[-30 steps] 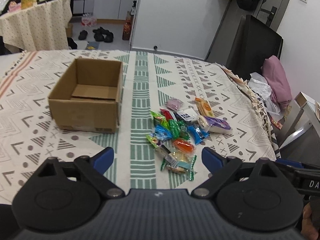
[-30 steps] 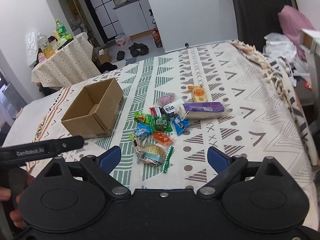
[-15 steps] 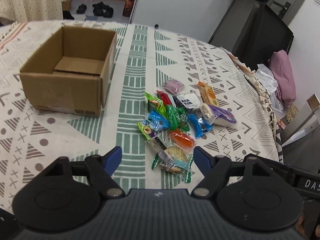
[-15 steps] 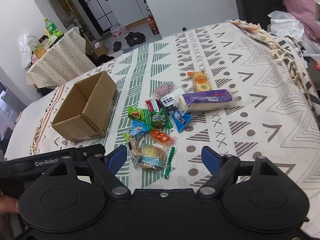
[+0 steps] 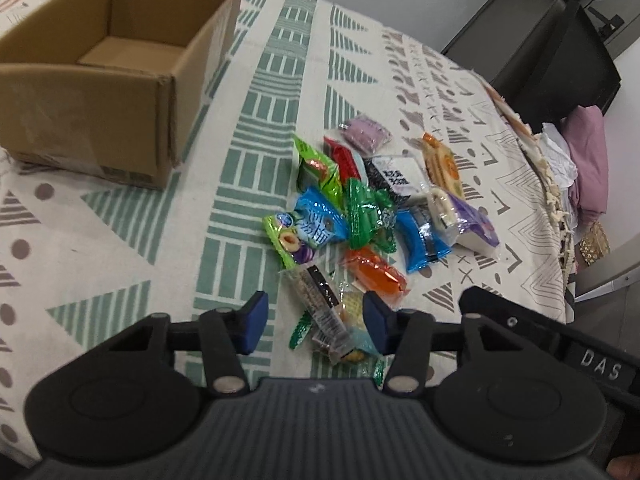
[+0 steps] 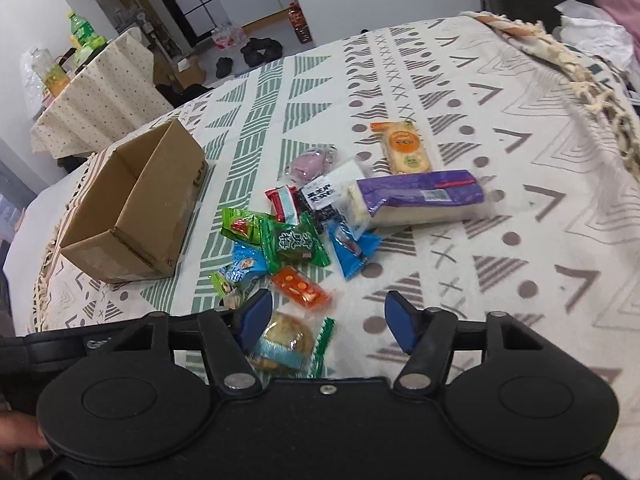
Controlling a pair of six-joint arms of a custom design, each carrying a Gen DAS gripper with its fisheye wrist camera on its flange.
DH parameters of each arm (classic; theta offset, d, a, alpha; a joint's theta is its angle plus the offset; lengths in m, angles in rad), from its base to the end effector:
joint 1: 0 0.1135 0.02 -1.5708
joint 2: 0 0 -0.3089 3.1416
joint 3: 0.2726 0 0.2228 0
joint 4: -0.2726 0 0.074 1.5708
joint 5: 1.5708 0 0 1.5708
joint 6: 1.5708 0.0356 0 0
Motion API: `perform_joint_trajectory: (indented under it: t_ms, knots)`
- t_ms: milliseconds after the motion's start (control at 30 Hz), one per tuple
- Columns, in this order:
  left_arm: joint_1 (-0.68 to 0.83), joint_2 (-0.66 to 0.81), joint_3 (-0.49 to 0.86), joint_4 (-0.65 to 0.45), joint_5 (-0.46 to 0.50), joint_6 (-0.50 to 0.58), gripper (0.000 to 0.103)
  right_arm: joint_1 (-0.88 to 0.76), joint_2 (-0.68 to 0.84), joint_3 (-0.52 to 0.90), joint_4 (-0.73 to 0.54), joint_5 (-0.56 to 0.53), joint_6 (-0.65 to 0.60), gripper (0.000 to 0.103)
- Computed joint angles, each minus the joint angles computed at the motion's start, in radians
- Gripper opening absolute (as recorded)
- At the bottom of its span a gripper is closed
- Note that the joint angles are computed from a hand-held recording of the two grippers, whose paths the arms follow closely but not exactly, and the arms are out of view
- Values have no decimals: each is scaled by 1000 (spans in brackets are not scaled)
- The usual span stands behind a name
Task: Organize snacks
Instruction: 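Grasp the clear-wrapped bar with the left tool while the right tool grasps the orange-red packet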
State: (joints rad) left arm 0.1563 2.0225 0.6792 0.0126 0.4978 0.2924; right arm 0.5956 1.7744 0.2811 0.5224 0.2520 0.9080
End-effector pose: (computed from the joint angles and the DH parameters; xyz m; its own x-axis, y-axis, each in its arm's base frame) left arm 0.2859 0.0278 0.0936 -0.9258 0.1105 -0.3614 0.2530 0.8916 -0.3756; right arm 0.1872 0.1161 0.1172 -0.7568 0.4093 -0.5096 0.2760 0.9069 0.3184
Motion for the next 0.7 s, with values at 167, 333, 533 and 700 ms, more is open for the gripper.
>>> perform_joint_trajectory:
  t_ms: [167,333,533,700]
  knots:
    - [-17,65,29,20,-17,-29,47,-29,102,39,48,-63,-54,61]
    - [-19,121,62,20,7,-55,31,-56,182,85,80,-90,-125,60]
    - [-15,137,86,18,20,-74,20,-81,258,129,109,-135,-181,53]
    - [-5,131,90,25,4,-63,20,-96,307,184,74,-152,-212,52]
